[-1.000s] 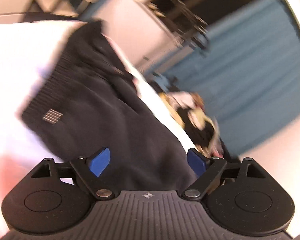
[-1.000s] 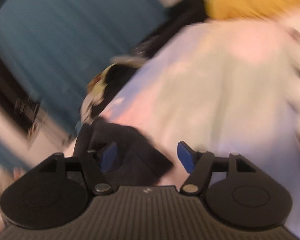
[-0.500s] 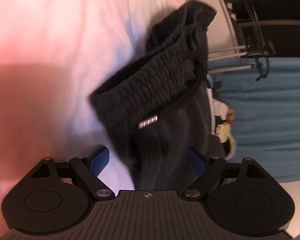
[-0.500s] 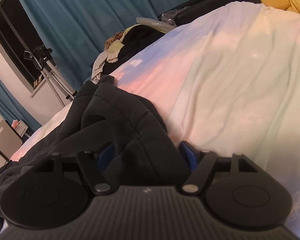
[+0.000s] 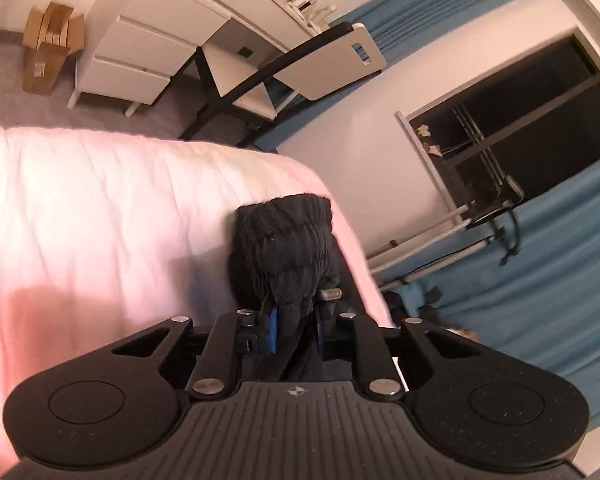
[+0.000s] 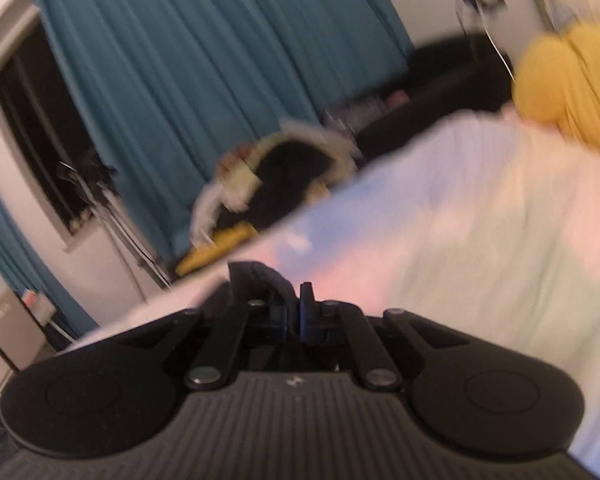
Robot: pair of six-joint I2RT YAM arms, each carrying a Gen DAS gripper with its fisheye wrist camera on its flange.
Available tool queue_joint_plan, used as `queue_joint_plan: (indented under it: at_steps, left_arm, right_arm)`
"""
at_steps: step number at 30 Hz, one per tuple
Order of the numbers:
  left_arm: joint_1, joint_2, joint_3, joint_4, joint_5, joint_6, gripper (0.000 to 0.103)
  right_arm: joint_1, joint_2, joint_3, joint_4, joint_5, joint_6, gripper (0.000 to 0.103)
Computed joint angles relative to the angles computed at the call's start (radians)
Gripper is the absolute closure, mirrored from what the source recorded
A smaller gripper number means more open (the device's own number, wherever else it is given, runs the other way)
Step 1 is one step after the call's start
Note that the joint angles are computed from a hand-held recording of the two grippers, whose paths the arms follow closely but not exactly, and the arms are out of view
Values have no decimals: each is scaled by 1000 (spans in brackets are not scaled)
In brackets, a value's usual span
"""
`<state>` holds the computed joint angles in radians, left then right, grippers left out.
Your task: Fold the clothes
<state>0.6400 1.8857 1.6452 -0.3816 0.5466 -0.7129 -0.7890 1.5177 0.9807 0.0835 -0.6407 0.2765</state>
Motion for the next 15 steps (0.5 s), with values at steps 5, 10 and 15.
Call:
queue_joint_plan:
  at_steps: [5, 10, 15]
  left_arm:
    - [91, 22, -17, -57, 64, 120, 84]
    - [146, 64, -103, -69, 101, 229, 84]
    - [137, 104, 7, -122, 126, 167, 84]
  right_arm:
    - [-95, -73, -57, -199, -12, -97, 98]
    - [-180, 48, -79, -453, 34, -144, 98]
    - [-93, 49, 44, -439, 52, 28, 99]
